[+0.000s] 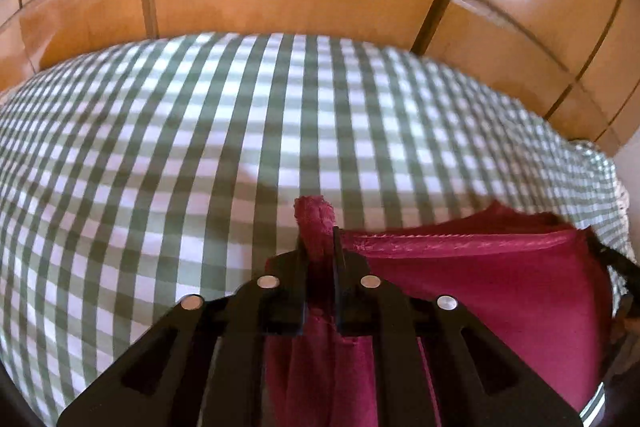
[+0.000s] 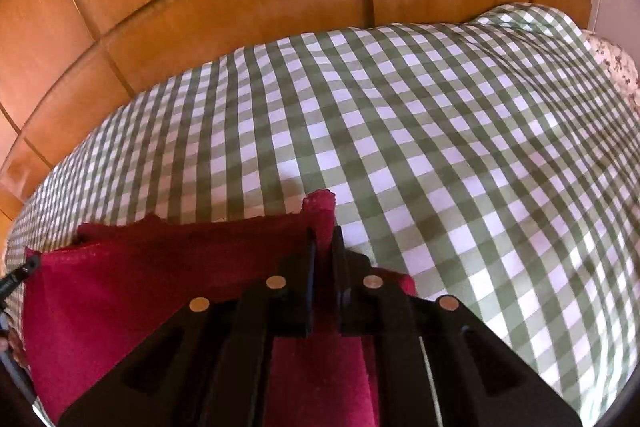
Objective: Fold small clothes
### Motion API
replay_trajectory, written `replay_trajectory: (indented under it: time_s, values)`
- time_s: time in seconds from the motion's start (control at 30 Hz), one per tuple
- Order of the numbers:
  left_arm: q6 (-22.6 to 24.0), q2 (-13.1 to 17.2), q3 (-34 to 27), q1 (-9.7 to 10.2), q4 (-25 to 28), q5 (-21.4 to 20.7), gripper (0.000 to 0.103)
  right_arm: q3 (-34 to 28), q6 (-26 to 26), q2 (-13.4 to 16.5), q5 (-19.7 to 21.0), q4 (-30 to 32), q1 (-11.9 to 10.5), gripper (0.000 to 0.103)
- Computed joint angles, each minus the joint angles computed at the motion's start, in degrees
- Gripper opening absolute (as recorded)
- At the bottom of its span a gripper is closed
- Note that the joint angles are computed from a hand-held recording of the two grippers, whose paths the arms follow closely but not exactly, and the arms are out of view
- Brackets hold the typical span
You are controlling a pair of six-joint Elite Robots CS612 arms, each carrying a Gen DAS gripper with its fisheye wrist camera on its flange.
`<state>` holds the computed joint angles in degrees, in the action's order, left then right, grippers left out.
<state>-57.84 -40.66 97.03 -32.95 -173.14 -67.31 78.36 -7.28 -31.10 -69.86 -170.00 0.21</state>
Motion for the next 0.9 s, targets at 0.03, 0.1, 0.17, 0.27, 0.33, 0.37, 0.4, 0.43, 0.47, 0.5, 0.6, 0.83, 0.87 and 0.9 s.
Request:
replay_trajectory:
  time_s: [0.03,0.1,0.17,0.27,0.33,0.37,0.4,0.43,0.47,0.5,0.6,0.83,0.87,0.9]
  values:
    - [-0.5,-0.3,0.2,-0.09,0.6,0.4,0.025,1.0,-0.1,-0.6,0.4,-1.6,-0.2,0.043]
    - [-2.5,-1.6,1.2,-0.54,1.6,2.3,0.054,3.0,-0.9,-1.7,0.9,-5.1,-0.4,0.052]
    - [-3.6,-3.2,3.7,-1.54,-1.8,4.9,0.06,6.2,-2.5,-3.8,2.7,-7.6,-0.6,0.054]
    - [-0.7,-5.0,7.6,-3.72,-9.1,7.4,0.06,12.6,-5.5,-7.1,9.0,-13.1,-1.1,0.064]
    - [0.9,-5.9,9.5,-5.52,-10.6,10.1,0.06,16.1,-8.7,-9.0,14.1,-12.9,-1.0,0.074]
    - [0.5,-6.6,10.6,-6.64,-9.7,11.3,0.06,17.4,-10.5,-9.7,15.6,-12.2,-0.9,0.075]
    - [-0.2,-6.9,11.3,-7.18,-9.2,11.4,0.06,18.2,-11.8,-10.2,16.4,-11.4,-0.6,0.077]
    - [-1.3,-7.2,12.4,-7.72,-9.5,10.7,0.06,19.6,-14.1,-10.7,17.0,-10.4,-0.1,0.077]
    - [-3.0,-7.5,13.8,-8.31,-10.8,9.3,0.06,20.5,-15.7,-11.1,16.3,-9.2,0.5,0.077]
    - [-4.1,-7.5,14.7,-8.68,-11.6,8.1,0.06,20.9,-16.5,-11.1,15.9,-9.0,0.9,0.078]
    - [-7.3,-7.3,15.4,-9.37,-8.5,4.6,0.056,19.6,-17.4,-9.5,11.6,-3.6,2.7,0.076]
    - [-14.2,-6.0,17.5,-9.29,-15.9,1.2,0.049,20.2,-12.3,-10.2,11.1,-6.6,1.2,0.08]
    - [-13.1,-5.7,17.8,-9.58,-18.9,0.6,0.052,21.2,-11.6,-10.7,10.9,-8.7,0.5,0.082]
    - [-12.4,-5.4,18.2,-9.7,-22.0,-0.8,0.055,21.8,-10.6,-11.2,10.8,-9.9,-0.2,0.084]
